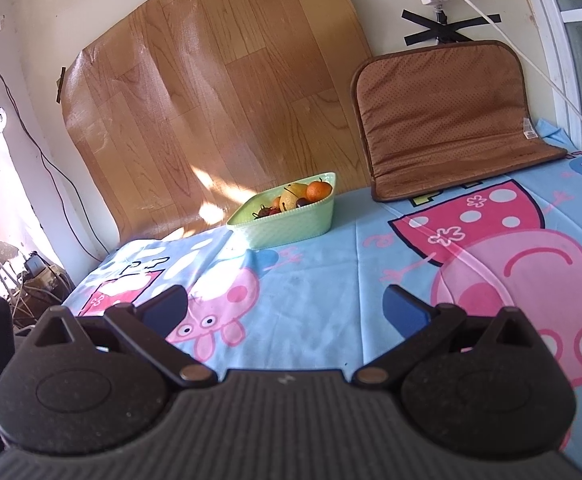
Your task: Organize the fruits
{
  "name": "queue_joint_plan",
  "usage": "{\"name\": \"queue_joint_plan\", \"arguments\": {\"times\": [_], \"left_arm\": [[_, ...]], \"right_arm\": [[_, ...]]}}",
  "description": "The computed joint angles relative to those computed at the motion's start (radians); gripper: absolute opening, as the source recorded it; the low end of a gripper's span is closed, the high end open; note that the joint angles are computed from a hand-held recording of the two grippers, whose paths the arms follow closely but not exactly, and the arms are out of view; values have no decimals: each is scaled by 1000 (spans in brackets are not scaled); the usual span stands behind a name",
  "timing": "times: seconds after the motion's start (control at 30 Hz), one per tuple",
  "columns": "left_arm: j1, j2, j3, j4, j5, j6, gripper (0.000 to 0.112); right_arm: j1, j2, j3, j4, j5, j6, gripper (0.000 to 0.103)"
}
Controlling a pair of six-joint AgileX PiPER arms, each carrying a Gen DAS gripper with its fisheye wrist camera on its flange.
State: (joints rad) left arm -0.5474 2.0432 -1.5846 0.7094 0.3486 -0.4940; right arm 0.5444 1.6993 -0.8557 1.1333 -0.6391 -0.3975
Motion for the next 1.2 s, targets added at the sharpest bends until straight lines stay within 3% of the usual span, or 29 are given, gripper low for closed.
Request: {"name": "queue_joint_plan", "arguments": {"times": [0.3, 0.97, 1.2], "left_arm": [[-19, 24, -39, -139, 36, 150, 103], [-52, 39, -91, -306, 85, 319, 103], [-47, 17, -60, -406, 29, 418, 103]], "right_arm": [[-30, -14, 39, -46, 6, 78, 103], [-68, -33, 89, -128, 5, 174, 103], [-70, -39, 101, -123, -7, 171, 103]]}}
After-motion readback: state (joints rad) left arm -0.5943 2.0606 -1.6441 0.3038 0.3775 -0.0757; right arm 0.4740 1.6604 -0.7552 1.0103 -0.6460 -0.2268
